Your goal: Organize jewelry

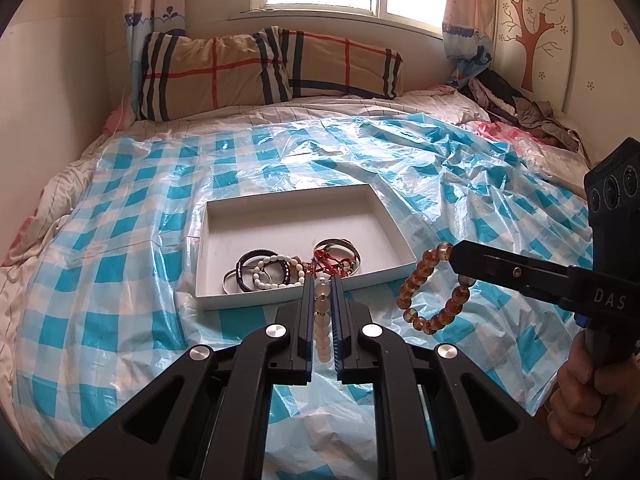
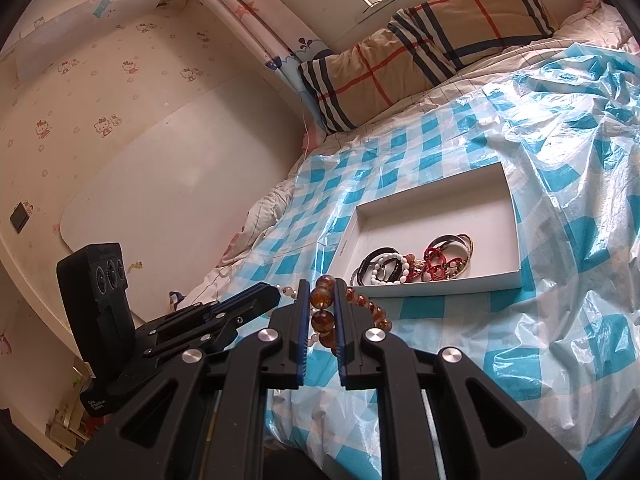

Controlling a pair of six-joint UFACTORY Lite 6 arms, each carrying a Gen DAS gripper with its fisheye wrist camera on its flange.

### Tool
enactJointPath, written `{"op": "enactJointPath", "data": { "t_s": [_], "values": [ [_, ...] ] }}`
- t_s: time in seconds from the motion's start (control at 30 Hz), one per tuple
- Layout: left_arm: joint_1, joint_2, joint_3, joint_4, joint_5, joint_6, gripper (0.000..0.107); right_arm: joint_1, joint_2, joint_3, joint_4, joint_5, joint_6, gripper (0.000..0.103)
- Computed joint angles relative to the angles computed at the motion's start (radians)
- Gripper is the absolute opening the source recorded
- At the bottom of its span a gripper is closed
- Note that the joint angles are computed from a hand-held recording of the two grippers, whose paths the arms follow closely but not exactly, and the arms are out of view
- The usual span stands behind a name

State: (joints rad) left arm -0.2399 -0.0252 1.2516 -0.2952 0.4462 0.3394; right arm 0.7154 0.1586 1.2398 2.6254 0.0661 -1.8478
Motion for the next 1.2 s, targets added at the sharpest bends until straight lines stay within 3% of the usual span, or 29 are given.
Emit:
{"op": "enactJointPath", "data": {
  "t_s": [0.57, 0.77, 1.2],
  "values": [
    [-0.004, 0.106, 0.092, -0.015, -0.01, 0.016, 0.007, -0.09, 0.094, 0.08, -0.389, 0.065, 0.356, 0.012],
    [0.009, 0.227, 0.206, -0.029, -0.001, 0.035, 0.007, -0.119, 0.142, 0.121, -0.418, 0.093, 0.382, 0.012],
    [0.011, 0.338, 0.288, -0.04, -0.01, 0.05, 0.007, -0.154, 0.223, 0.192, -0.499, 0.13, 0.45, 0.012]
  ]
}}
